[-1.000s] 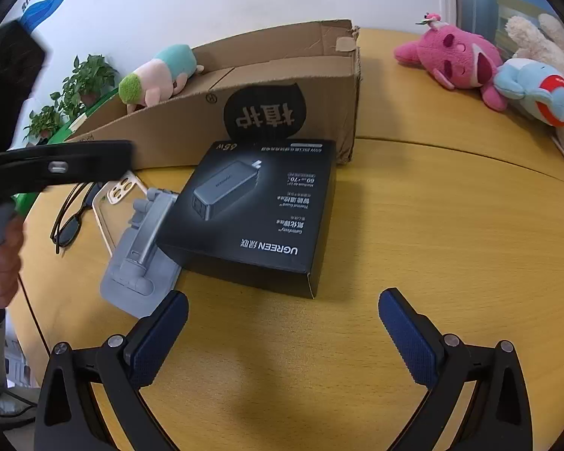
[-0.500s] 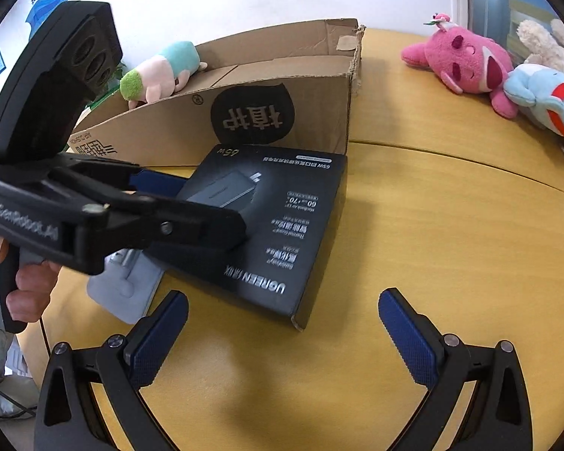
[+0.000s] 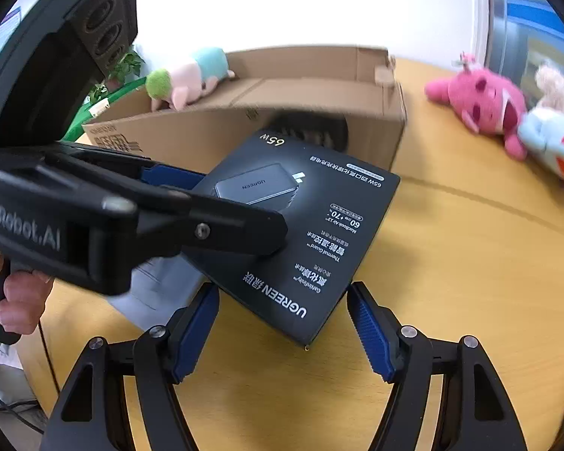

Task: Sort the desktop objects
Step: 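Lift and carry the charger box over the cardboard box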

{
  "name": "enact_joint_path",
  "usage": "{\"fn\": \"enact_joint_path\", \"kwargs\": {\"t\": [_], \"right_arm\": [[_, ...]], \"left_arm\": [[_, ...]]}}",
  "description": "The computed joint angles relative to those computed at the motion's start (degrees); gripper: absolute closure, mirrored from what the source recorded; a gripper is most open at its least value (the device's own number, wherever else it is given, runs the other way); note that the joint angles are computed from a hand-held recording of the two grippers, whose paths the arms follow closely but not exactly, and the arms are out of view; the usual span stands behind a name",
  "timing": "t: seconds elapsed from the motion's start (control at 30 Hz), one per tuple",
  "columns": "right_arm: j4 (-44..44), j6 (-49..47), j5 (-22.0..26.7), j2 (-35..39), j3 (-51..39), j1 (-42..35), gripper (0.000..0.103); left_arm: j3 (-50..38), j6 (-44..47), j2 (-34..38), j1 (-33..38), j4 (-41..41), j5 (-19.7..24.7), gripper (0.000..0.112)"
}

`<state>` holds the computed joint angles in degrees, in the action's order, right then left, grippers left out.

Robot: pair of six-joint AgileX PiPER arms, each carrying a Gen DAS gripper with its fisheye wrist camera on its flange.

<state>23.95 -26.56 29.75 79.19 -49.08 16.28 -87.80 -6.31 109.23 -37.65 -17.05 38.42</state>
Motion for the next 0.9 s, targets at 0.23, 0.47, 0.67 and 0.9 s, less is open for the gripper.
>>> {"fn": "enact_joint_path", "kwargs": {"t": [0.23, 0.47, 0.67, 0.9], "right_arm": [[-13.9, 14.8, 3.4, -3.6, -9.0, 7.8, 0.034], [-21.3, 18.6, 9.5, 4.1, -29.0, 15.3, 0.033], [-22.5, 18.3, 14.8, 14.6, -48.9, 19.8, 0.034], [-19.2, 15.5, 23.8, 28.7, -73.7, 18.6, 0.034]], "left_arm": [[4.3, -5.4, -10.9, 0.4, 6.4, -3.2, 0.042], [0.6, -5.4, -17.8, 6.6, 9.9, -0.5, 0.042], [-4.7, -2.5, -19.4, 13.5, 10.1, 1.8, 0.042], [-17.3, 5.4, -13.2, 21.1, 3.6, 6.7, 0.042]]}}
